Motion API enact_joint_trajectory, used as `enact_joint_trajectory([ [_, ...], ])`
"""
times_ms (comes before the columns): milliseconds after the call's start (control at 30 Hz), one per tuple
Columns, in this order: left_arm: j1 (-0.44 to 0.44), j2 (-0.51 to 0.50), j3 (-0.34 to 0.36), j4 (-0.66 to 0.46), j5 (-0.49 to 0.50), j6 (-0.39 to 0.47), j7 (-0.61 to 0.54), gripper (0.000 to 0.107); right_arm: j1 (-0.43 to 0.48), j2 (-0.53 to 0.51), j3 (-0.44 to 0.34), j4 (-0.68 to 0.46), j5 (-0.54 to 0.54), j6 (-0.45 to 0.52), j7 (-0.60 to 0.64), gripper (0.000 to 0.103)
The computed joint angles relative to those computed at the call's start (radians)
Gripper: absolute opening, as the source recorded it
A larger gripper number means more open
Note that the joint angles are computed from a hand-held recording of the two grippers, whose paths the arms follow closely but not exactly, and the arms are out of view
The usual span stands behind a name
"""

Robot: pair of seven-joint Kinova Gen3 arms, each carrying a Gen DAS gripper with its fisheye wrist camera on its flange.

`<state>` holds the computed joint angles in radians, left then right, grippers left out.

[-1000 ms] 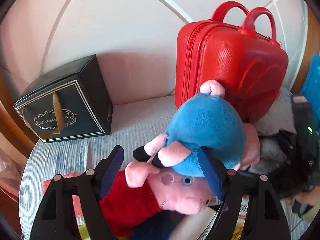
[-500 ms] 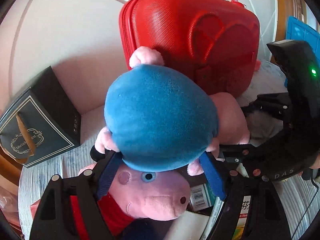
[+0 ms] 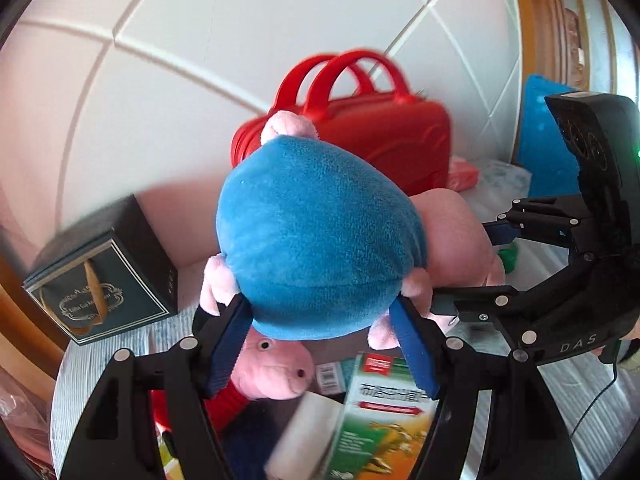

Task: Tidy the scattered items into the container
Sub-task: 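Lift the blue-shirted pig with both tools and carry it over the crate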

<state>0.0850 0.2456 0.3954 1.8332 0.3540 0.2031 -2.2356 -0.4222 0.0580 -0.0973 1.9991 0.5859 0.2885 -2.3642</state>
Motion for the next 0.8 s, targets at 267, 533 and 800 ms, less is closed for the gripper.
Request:
enact_joint_trajectory([
  [267,0.002,-0.261,0.02,0.082,0.179,0.087,-0.081,0.07,0.009,-0.277,-0.172,0.022,0.067,0.283,-0.118,0.065],
  [533,0.173,-0.477,-0.062,0.09,0.191,0.167,-0.022,0.07,0.245,-0.549,-0.507,-0.057,-0.067,0.608,-0.083,0.065],
  [800,0.308,-0.56,-0.031,0.027,0.096,0.222,0.098,0.07,0.354,-0.767,-0.574,-0.19,-0.198,0.922,-0.014,0.065],
])
